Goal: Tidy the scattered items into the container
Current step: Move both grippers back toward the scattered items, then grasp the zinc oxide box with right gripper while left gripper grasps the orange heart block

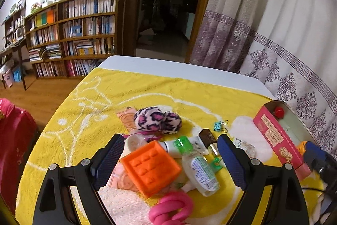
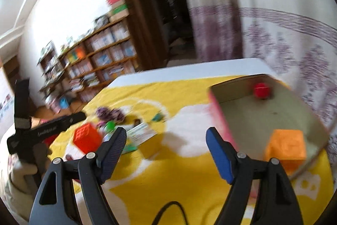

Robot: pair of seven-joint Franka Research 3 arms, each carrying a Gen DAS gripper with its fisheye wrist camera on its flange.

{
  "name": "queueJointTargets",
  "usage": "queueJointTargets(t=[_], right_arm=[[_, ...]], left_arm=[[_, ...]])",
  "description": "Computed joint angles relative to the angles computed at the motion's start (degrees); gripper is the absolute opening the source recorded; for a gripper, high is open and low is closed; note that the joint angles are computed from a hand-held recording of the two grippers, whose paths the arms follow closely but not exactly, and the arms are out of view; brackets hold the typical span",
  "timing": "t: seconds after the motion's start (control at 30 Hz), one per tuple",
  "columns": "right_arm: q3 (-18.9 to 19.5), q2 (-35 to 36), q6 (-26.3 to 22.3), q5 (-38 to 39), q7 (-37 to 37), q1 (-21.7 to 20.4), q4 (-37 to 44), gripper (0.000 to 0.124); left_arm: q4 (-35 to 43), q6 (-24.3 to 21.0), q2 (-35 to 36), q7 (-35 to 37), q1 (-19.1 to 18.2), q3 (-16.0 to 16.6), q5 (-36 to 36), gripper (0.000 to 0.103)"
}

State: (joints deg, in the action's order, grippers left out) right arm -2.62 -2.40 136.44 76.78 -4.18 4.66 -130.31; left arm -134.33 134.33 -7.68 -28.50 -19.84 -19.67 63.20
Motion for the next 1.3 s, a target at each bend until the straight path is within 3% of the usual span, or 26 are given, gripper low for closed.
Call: queueJointTargets(t=[0.37, 0.73, 1.07, 1.3], right_arm=[[3.62, 6.49, 1.32, -10.78, 4.90, 3.42, 5.37, 0.081], [5.39, 10.00, 0.71, -10.45, 4.81, 2.97, 7.79, 0.081], [6.32, 9.16, 6.25, -8.23, 0.61, 4.10, 5.57, 0.081], [6.32, 9.67, 7.52, -8.37, -0.41, 4.67, 5.39, 0.081]], left_arm=[[-3.03, 0.83, -1.06, -3.61, 0.99, 0.47, 0.57, 0.092], [-3.27, 2.13, -0.15, -3.14, 1.64, 0.70, 0.08, 0.092], [0.68, -2.67, 5.48, 2.94, -0.06, 1.58, -5.11, 0.092], [0.30, 0.66, 6.76, 3.67, 0.13, 3.22, -6.52, 0.092]])
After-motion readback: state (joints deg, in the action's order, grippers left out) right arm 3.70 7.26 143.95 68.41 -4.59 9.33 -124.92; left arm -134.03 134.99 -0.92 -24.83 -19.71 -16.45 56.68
